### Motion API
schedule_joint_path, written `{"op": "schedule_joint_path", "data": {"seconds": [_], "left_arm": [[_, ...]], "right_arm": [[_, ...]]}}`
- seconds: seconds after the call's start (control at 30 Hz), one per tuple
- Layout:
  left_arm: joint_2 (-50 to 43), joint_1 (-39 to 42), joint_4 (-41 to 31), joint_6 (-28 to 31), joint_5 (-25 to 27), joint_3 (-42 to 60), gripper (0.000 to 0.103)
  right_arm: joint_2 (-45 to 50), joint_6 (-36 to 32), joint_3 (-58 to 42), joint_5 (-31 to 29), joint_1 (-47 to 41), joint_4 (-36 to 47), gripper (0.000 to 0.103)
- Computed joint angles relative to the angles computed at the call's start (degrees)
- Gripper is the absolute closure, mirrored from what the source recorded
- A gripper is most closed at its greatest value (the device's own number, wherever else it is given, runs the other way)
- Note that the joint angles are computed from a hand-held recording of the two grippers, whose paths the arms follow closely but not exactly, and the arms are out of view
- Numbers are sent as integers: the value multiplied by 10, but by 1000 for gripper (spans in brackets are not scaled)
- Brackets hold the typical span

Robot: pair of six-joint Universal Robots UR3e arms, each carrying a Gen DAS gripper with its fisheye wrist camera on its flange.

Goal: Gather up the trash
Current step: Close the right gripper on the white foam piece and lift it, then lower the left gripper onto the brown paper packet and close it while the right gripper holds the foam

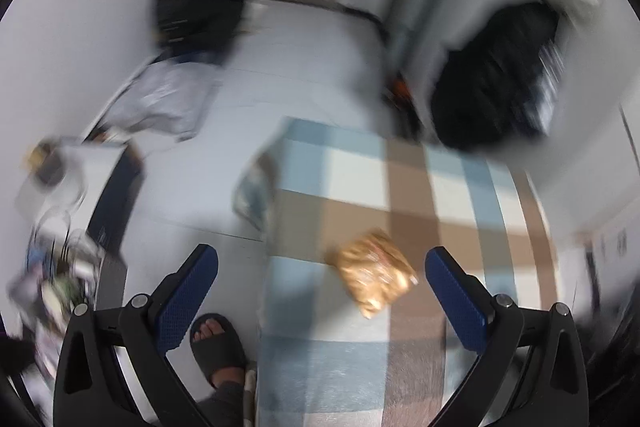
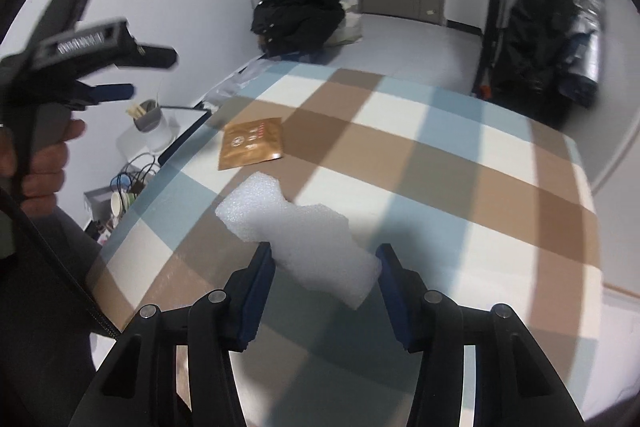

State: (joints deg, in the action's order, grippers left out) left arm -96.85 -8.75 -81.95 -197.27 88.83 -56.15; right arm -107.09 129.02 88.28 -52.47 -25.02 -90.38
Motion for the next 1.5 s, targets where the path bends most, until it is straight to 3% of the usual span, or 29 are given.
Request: {"op": "schedule_joint_path", "data": {"seconds": [0.13, 0.5, 0.77, 0.97, 1.17, 1.4, 1.5], "left_arm": [[-94, -28, -89, 78, -8, 109, 1], [-191, -19, -228, 168, -18, 247, 1], [-227, -33, -246, 214, 18, 286, 1], [-253, -34, -290, 243, 8, 347, 6], [-253, -37, -291, 276, -9, 358, 25], [-230, -12, -274, 273, -33, 327, 57], [-227, -4, -271, 260, -45, 322, 62]], "right_arm": [[-18, -59, -28, 32, -72, 81, 52], [-21, -137, -76, 86, -180, 205, 52], [-19, -148, -77, 93, -205, 227, 52], [-9, -130, -75, 89, -204, 214, 52], [0, -123, -81, 95, -206, 219, 52], [2, -123, -81, 98, -214, 224, 52], [0, -124, -81, 100, -218, 229, 52]]}}
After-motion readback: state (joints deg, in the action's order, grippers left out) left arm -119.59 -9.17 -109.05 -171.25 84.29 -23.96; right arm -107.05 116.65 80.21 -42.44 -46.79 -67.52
